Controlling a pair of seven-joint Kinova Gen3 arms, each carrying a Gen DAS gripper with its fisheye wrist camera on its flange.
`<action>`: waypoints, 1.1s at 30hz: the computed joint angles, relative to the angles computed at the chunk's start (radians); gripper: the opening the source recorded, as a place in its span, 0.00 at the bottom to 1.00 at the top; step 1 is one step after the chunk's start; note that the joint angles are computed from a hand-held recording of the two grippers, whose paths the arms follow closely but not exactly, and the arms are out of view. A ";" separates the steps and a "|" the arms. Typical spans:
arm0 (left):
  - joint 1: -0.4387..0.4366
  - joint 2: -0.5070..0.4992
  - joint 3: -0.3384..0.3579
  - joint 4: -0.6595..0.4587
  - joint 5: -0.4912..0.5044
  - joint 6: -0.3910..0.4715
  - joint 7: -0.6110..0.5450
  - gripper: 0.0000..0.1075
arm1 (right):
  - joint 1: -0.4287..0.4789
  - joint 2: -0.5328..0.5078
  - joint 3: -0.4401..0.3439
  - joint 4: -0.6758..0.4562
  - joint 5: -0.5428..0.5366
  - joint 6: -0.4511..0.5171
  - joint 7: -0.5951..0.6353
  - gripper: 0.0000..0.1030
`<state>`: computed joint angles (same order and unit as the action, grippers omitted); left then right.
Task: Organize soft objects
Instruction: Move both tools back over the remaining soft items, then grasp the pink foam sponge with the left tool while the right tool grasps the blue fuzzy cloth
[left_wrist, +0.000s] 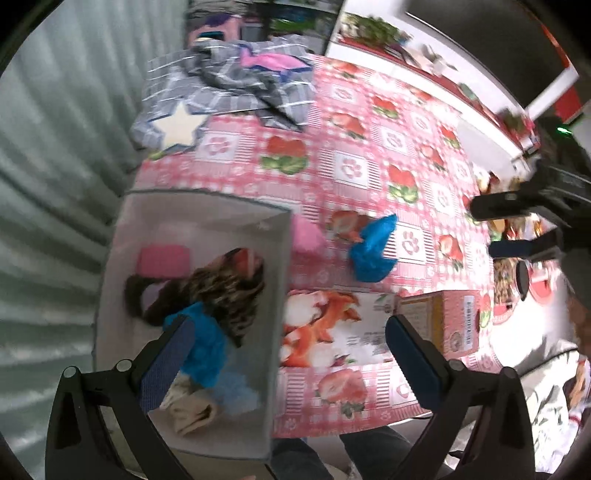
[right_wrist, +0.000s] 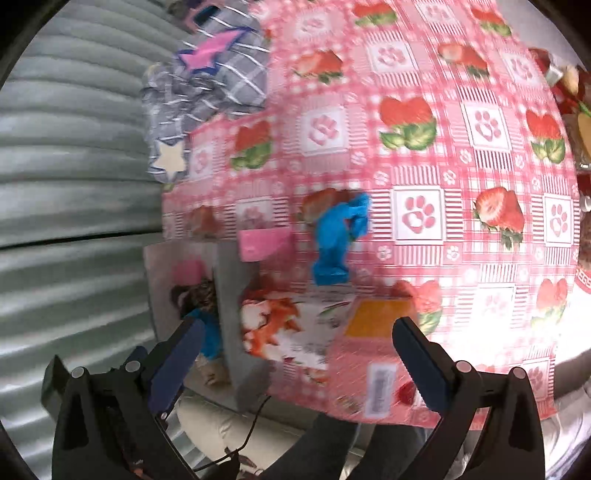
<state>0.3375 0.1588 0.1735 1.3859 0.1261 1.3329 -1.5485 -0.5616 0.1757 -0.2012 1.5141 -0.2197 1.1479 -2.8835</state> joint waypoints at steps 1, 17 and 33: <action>0.009 0.020 0.012 -0.019 -0.003 0.006 0.002 0.96 | 0.039 0.008 -0.014 0.022 -0.024 -0.009 0.041 0.99; 0.126 0.175 0.002 -0.140 -0.051 0.073 0.151 0.96 | 0.115 0.379 0.008 -0.055 -0.122 0.059 0.653 0.99; 0.409 0.532 0.005 -0.499 -0.487 0.251 -0.369 0.96 | 0.069 0.323 0.048 0.146 0.034 -0.001 0.699 0.99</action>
